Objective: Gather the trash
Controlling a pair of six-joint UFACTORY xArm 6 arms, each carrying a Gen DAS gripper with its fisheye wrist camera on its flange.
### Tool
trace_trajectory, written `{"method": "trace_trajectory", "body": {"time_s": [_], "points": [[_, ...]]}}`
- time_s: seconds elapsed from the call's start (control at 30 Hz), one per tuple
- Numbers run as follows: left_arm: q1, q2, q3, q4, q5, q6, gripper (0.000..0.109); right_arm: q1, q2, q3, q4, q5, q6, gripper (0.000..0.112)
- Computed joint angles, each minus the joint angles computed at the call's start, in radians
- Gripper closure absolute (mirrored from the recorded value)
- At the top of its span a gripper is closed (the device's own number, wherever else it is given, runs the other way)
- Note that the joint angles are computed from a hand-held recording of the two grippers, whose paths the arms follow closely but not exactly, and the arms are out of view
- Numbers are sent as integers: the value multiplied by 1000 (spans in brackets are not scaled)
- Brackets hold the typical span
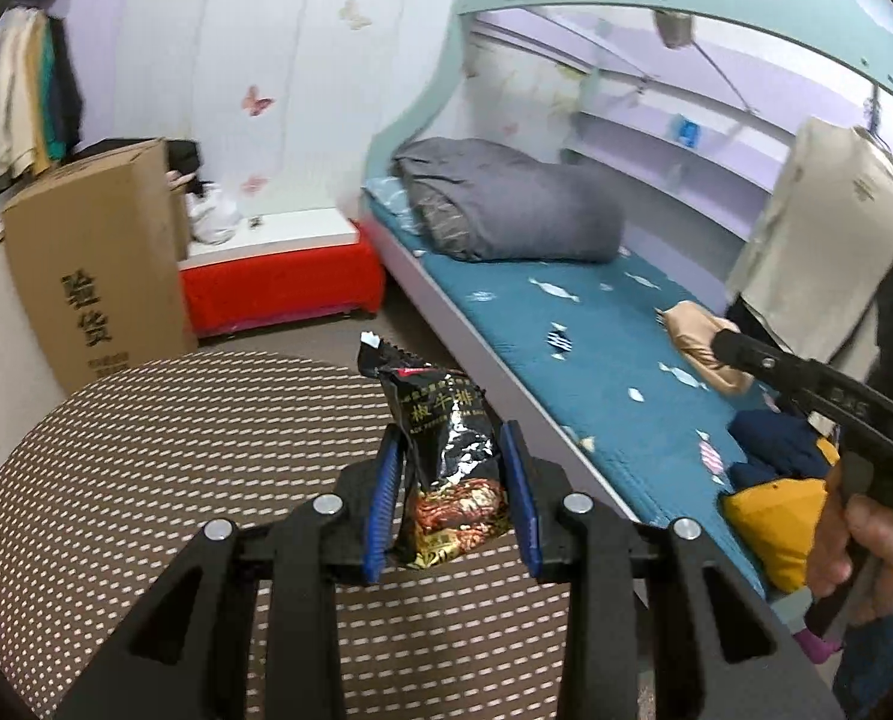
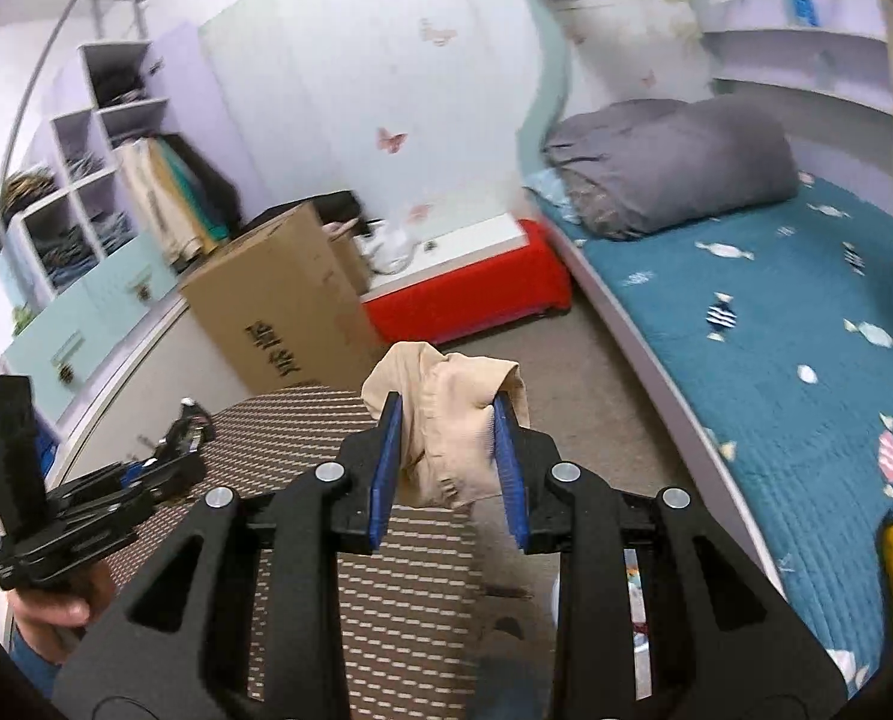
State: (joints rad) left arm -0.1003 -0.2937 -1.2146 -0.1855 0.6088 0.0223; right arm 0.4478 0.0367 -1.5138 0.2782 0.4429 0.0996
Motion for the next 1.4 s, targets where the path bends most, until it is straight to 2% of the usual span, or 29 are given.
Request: {"method": "trace_trajectory", "body": {"time_s": [0.3, 0.67, 0.73, 0.77, 0.8, 0.9, 1.0, 1.17, 1.2, 1.23, 1.3, 1.4], "points": [[-129, 143, -116, 32, 32, -7, 76, -120, 22, 81, 67, 41, 18, 83], [-208, 352, -268, 48, 114, 11, 76, -183, 147, 104, 208, 84, -30, 83], [-219, 396, -307, 58, 138, 10, 76, -193, 183, 87, 252, 107, -52, 78], [-226, 416, -325, 64, 149, 8, 76, -200, 208, 76, 272, 119, -57, 71], [-231, 449, -356, 72, 173, 9, 76, -206, 229, 65, 299, 131, -69, 56], [-239, 525, -433, 87, 235, 5, 76, -224, 268, 58, 363, 135, -81, 43], [-245, 588, -495, 90, 280, 9, 76, -245, 258, 83, 382, 115, -58, 35], [-249, 695, -618, 81, 370, 16, 73, -264, 187, 146, 356, 71, -46, 31], [-249, 715, -646, 82, 385, 14, 65, -268, 170, 160, 349, 66, -41, 29], [-248, 733, -671, 85, 399, 8, 43, -270, 160, 168, 347, 61, -39, 28], [-247, 746, -694, 115, 398, -31, 18, -274, 130, 188, 348, 55, -45, 27], [-250, 706, -643, 160, 326, -55, 17, -274, 99, 199, 307, 55, -29, 24]]}}
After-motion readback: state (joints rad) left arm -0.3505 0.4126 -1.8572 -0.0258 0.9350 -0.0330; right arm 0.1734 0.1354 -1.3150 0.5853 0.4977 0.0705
